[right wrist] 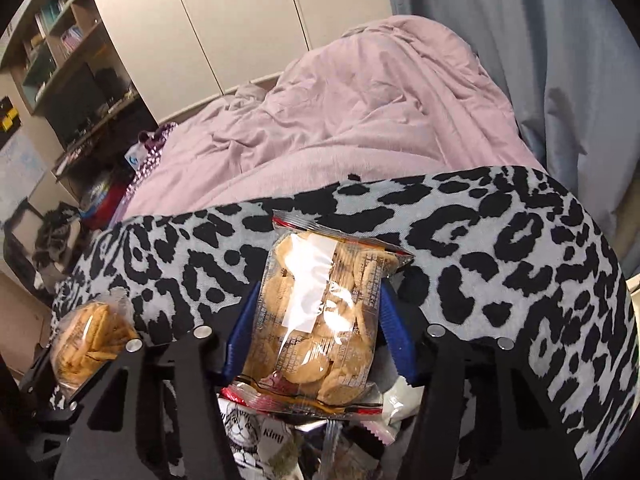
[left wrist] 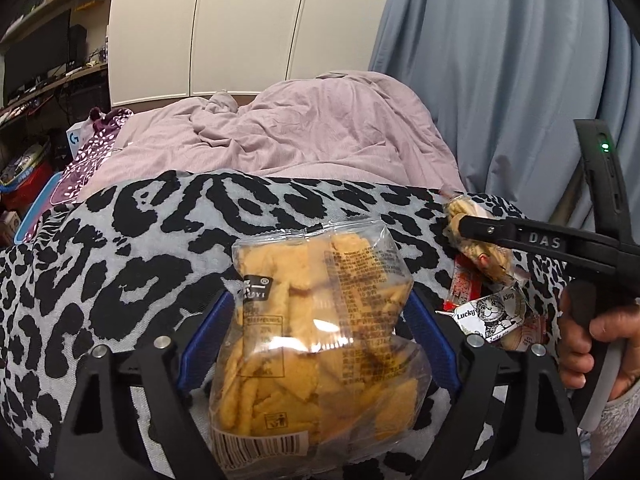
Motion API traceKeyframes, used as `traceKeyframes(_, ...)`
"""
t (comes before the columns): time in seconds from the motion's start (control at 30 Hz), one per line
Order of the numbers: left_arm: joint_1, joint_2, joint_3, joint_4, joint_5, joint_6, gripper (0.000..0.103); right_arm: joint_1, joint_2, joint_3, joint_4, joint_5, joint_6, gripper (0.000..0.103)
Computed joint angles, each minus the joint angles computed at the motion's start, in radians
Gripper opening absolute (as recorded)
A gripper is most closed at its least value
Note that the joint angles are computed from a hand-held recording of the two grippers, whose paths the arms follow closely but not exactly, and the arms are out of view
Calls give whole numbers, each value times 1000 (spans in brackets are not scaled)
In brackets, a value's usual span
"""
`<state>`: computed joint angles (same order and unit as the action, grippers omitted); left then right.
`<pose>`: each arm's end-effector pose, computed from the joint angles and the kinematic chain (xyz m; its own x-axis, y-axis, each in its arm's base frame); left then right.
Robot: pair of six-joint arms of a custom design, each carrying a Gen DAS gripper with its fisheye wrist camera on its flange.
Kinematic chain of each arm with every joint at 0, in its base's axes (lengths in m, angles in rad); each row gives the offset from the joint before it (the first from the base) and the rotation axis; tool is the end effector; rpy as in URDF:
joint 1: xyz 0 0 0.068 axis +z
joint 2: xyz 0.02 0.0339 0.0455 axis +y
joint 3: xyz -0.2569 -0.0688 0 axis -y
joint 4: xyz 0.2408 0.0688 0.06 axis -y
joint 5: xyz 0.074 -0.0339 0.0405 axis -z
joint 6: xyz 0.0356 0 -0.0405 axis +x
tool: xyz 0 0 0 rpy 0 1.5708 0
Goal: Organize snacks
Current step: 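Carry the cookie bag into the basket and open the right gripper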
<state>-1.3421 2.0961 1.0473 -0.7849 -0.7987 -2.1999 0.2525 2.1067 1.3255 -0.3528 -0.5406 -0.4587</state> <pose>0.0918 -0.2817 0.0615 -0.4547 -0.5347 -0.7123 -0.6017 0.7741 -0.1970 0.3911 0.1198 0.1127 -0.5985 -0.5465 -0.5858 -0.7696 0.5954 0.2308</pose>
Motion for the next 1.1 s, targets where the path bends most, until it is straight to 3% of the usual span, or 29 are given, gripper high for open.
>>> traceKeyframes(0.37, -36, -8, 38, -80, -10, -60, 80, -78, -78, -43, -11, -116, -19, 56)
traceKeyframes(0.6, -70, -1, 116, -204, -34, -116, 80, -162, -129, -64, -23, -191, -47, 56)
traceKeyframes(1.1, -75, 79, 379, -379, -96, -52, 80, -455, -54, 58, -102, -287, -136, 56)
